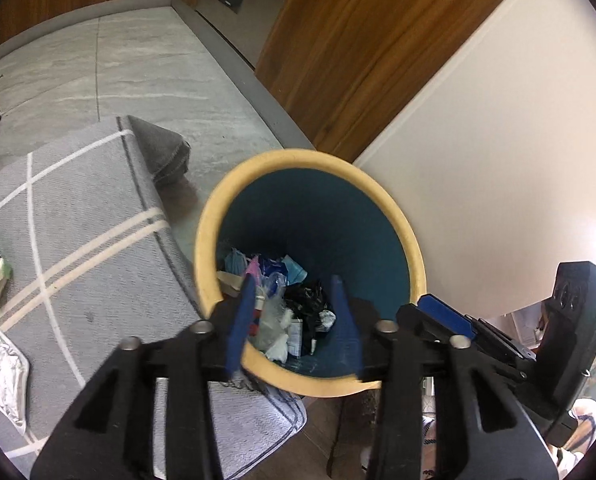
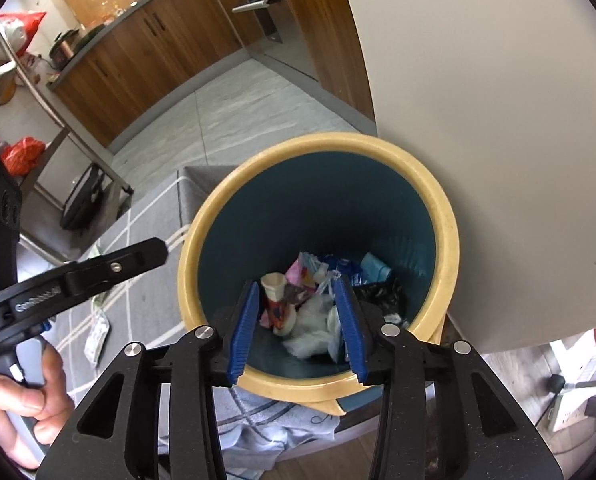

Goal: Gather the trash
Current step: 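Open both tools to drop the cup and sachet into the bin, then grasp the foil blister pack with the left tool while the right tool grasps the green medicine box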

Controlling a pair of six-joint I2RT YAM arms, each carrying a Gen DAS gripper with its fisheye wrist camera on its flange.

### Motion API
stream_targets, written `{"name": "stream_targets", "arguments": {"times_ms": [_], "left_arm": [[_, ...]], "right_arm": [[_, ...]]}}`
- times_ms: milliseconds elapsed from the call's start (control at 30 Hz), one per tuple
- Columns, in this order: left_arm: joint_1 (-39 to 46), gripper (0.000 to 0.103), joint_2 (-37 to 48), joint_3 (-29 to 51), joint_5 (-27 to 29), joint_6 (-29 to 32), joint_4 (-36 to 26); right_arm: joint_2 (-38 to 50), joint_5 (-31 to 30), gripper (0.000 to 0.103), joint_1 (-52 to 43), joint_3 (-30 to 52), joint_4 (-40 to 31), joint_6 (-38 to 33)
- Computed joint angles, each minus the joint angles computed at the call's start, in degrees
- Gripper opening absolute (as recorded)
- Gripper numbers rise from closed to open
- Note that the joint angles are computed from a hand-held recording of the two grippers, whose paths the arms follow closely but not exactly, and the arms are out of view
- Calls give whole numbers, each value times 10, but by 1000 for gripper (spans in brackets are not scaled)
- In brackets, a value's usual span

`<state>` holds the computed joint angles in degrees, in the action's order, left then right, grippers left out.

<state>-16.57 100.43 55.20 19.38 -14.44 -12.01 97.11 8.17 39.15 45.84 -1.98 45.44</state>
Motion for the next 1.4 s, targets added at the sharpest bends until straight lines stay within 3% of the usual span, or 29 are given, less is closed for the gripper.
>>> {"name": "stream_targets", "arguments": {"times_ms": [100,233,567,633,767,1100,1400], "left_arm": [[18,61,-31,-17,0,10,-3],[49,71,-69,-32,-5,40,-23],[160,81,-149,-75,-7,120,-73],[191,83,-161,-85,-8,141,-82],[253,84,-171,-99,-10,191,-100],[358,88,-106,-143,-72,325,-65],[399,89,-8,-147,-71,426,-28]], "right_arm": [[-3,8,46,8,4,-3,0],[-3,8,47,17,15,-8,-3],[14,8,52,54,61,-28,-3],[19,9,58,65,74,-33,-6],[35,10,60,80,96,-35,-10],[72,8,61,105,143,-50,-12],[111,6,61,121,186,-62,-6]]}}
